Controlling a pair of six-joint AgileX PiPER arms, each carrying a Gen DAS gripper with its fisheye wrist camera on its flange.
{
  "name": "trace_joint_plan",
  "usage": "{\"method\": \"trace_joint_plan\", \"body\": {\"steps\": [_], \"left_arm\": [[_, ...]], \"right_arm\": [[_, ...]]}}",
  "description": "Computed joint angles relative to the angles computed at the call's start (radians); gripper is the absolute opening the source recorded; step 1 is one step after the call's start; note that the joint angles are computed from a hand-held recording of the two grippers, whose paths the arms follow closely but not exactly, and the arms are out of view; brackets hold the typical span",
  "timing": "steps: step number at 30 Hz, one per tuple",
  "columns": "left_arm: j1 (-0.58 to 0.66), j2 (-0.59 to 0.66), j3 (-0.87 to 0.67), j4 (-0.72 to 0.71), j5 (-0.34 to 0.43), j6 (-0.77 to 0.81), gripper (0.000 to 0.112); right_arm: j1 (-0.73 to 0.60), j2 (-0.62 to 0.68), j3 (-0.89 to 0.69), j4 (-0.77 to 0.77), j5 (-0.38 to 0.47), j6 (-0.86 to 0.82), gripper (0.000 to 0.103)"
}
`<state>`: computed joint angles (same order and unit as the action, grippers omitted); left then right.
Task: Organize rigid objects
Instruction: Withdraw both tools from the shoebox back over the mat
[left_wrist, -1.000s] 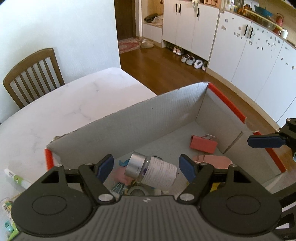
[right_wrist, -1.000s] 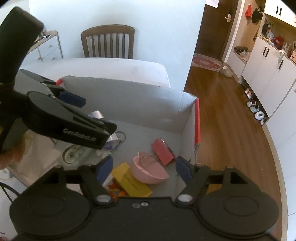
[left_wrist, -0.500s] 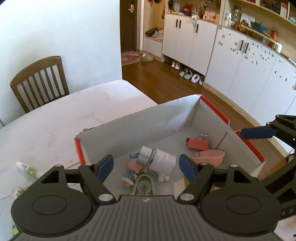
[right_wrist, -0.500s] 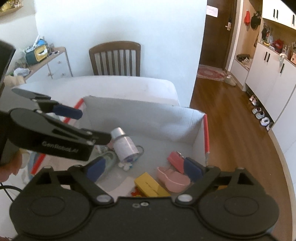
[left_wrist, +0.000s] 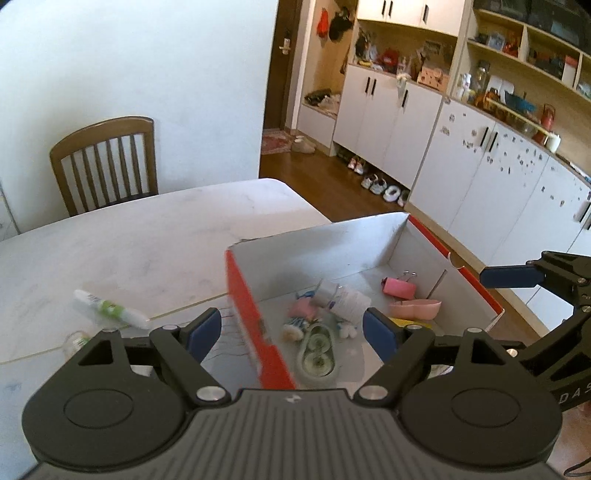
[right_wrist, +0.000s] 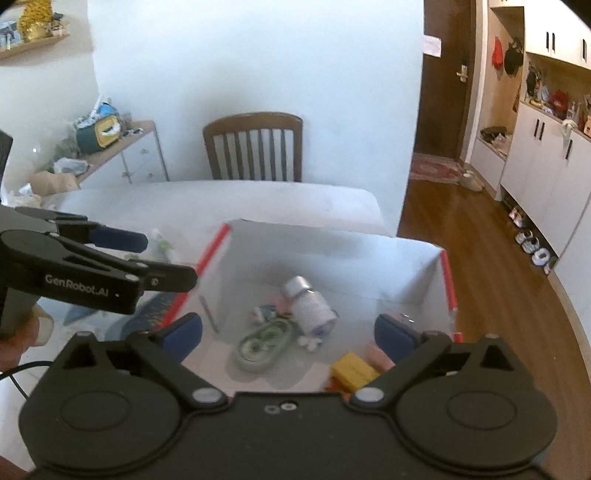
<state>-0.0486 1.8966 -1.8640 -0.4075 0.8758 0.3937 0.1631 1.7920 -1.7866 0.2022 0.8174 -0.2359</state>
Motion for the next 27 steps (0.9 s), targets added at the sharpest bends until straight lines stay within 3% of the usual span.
{"method": "trace_joint_plan", "body": {"steps": [2,10,13,18,27], "left_arm": [[0.033,-0.029,0.041,-0.029,-0.006,0.039,0.093],[0.195,-0.110,0.171,-0.183,-0.003,0.226,0.095],[0.249,-0.120,0.192,-0.212,0.013,0.303,0.100],[0.354,-0.113,0.217,-0.288,0.061,0.414,0.101],[0.505,-0.103,0.263,-0.426,0.060,0.646,0.101]], "right_arm": [[0.029,-0.012,0.014,-0.011,-0.016,0.032,0.101],[0.154,0.001,-0.005,-0.099,-0.027,0.201,0.102],[0.202,0.020,-0.026,-0.153,-0.023,0.279,0.102],[0.262,0.072,-0.095,-0.193,0.014,0.371,0.102],[0.366,0.208,-0.279,-0.273,0.083,0.482,0.102]]}}
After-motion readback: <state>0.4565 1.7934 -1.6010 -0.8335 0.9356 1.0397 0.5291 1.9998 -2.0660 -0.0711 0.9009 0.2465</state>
